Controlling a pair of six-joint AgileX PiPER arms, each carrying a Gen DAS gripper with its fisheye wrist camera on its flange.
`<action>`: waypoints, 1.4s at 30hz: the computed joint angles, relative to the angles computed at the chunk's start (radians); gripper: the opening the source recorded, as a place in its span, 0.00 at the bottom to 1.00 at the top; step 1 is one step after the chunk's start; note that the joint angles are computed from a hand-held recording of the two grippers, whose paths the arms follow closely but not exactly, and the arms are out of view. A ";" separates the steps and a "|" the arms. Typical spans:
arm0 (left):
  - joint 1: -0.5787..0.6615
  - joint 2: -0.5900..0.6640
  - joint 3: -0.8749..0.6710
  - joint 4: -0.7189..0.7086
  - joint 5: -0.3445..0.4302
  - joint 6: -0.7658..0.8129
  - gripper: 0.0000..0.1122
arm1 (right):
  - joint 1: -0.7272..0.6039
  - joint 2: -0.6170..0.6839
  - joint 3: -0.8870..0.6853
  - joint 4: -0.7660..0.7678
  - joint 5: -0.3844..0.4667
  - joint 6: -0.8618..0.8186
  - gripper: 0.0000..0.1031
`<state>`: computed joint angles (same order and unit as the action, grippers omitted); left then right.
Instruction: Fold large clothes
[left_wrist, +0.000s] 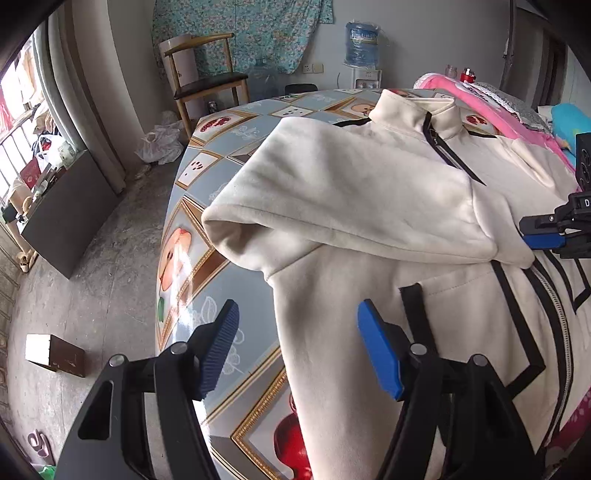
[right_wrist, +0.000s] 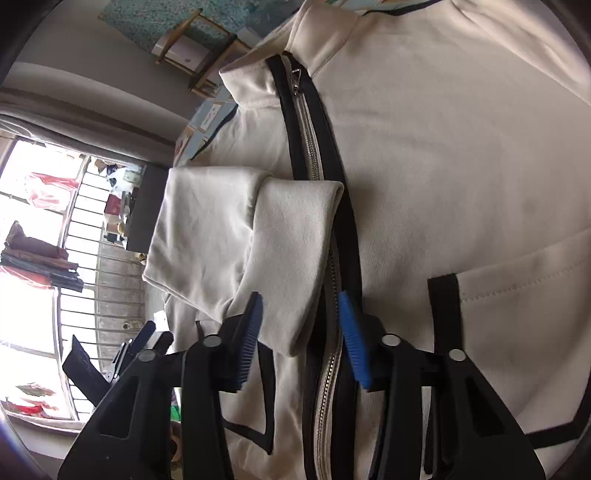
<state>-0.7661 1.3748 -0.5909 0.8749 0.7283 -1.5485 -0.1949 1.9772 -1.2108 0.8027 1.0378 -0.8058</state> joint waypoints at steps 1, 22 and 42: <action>0.017 0.008 0.007 0.028 -0.015 0.001 0.58 | 0.014 0.007 -0.006 -0.004 -0.015 0.005 0.15; 0.078 0.097 -0.014 0.034 0.020 0.028 0.58 | -0.224 0.020 -0.357 0.019 0.050 0.062 0.03; 0.770 0.184 -0.270 -1.267 -0.344 1.472 0.51 | -0.184 0.097 -0.350 -0.092 -0.053 0.068 0.04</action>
